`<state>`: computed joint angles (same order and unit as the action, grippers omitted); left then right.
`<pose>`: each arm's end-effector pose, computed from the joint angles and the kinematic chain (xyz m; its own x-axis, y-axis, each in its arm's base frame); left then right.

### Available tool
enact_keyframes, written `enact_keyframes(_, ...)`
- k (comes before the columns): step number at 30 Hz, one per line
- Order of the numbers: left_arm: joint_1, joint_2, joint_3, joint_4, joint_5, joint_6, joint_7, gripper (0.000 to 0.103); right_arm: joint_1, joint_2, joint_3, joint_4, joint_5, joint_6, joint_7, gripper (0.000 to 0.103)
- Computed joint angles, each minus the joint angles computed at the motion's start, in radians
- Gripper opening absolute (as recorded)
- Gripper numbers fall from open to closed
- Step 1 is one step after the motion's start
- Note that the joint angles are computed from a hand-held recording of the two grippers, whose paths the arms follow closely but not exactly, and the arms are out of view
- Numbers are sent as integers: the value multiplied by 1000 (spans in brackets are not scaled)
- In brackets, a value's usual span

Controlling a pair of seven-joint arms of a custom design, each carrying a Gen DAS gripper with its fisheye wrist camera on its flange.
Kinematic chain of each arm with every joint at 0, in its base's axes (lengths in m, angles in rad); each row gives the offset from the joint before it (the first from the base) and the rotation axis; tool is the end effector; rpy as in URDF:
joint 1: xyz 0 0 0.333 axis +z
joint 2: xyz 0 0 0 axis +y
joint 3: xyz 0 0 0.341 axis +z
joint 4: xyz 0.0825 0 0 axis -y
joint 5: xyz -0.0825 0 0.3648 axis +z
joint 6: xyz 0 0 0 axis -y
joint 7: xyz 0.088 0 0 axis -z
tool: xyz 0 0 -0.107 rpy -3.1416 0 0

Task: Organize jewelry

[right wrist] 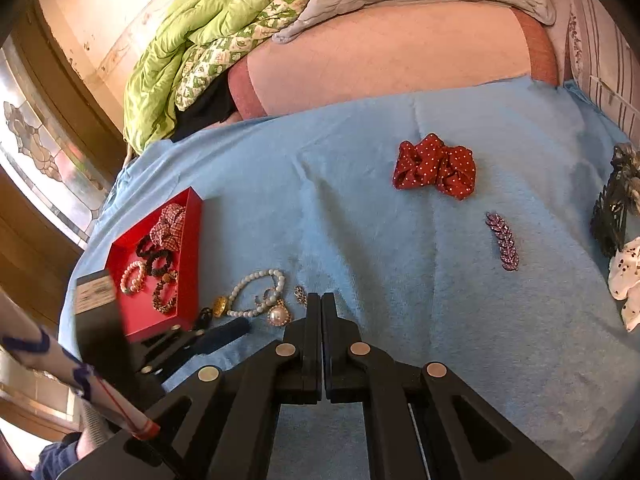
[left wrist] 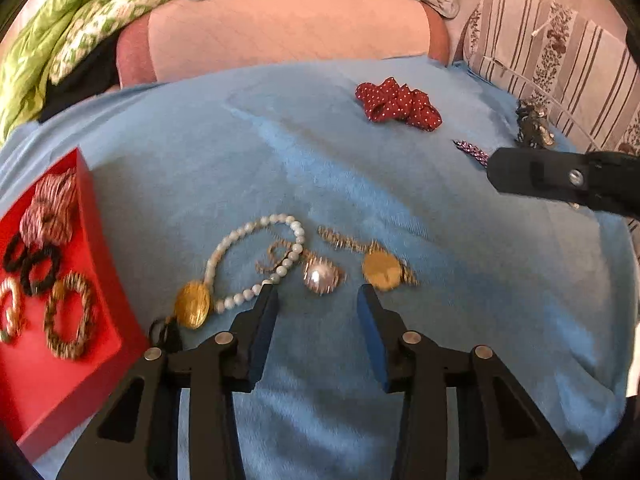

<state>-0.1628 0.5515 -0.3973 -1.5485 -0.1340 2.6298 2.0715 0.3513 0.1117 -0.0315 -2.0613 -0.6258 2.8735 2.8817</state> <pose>0.6527 -0.3321 0.4423 -0.7584 -0.6505 0.0401 -0.5455 0.5999 -0.5853 0.5566 0.2199 0.4900 -0.2878 -0.8911 -0.3508 -0.6657 0.4495 -0.5957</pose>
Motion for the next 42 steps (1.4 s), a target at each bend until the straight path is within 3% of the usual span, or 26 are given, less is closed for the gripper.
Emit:
enact_keyframes(3, -39, 31, 28, 40, 43, 18, -37, 37, -5, 6, 4, -3, 30, 13, -25, 1)
enact_keyframes(4, -49, 38, 37, 50, 59, 26, -52, 22, -6, 9, 5, -2, 44, 16, -36, 1)
enact_keyframes(5, -54, 42, 43, 57, 71, 29, -65, 20, -4, 12, 3, -1, 53, 17, -43, 1)
enact_keyframes(9, 12, 28, -20, 25, 23, 34, -19, 20, -14, 27, 16, -6, 165, 41, -145, 1)
enact_keyframes(15, 143, -64, -115, -91, -150, 39, 144, 20, -8, 54, 28, -6, 348, 53, -318, 1)
enact_keyframes(20, 189, -140, -129, -144, -295, 7, 276, 20, -21, 112, 70, 43, 541, 25, -531, 3)
enact_keyframes(22, 203, -166, -131, -158, -354, -4, 330, 20, 11, 136, 41, 76, 536, -13, -545, 7)
enact_keyframes(26, 202, -187, -105, -161, -433, -36, 398, 20, 84, 171, -45, 125, 435, -67, -491, 30)
enact_keyframes(32, 154, -173, -35, -143, -467, -61, 424, 20, 83, 234, -62, 197, 398, -106, -510, 34)
enact_keyframes(34, 150, -167, -26, -131, -480, -70, 432, 21, 100, 251, -72, 236, 368, -164, -521, 33)
enact_keyframes(37, 146, -162, -16, -119, -493, -78, 443, 21, 126, 267, -76, 303, 296, -295, -547, 22)
enact_keyframes(40, 141, -156, -9, -109, -494, -85, 447, 21, 135, 262, -69, 318, 252, -356, -537, 16)
enact_keyframes(41, 140, -154, -7, -106, -493, -88, 447, 21, 144, 255, -71, 317, 222, -371, -525, 7)
enact_keyframes(42, 138, -153, -6, -104, -494, -87, 447, 21, 147, 250, -70, 317, 205, -385, -509, 5)
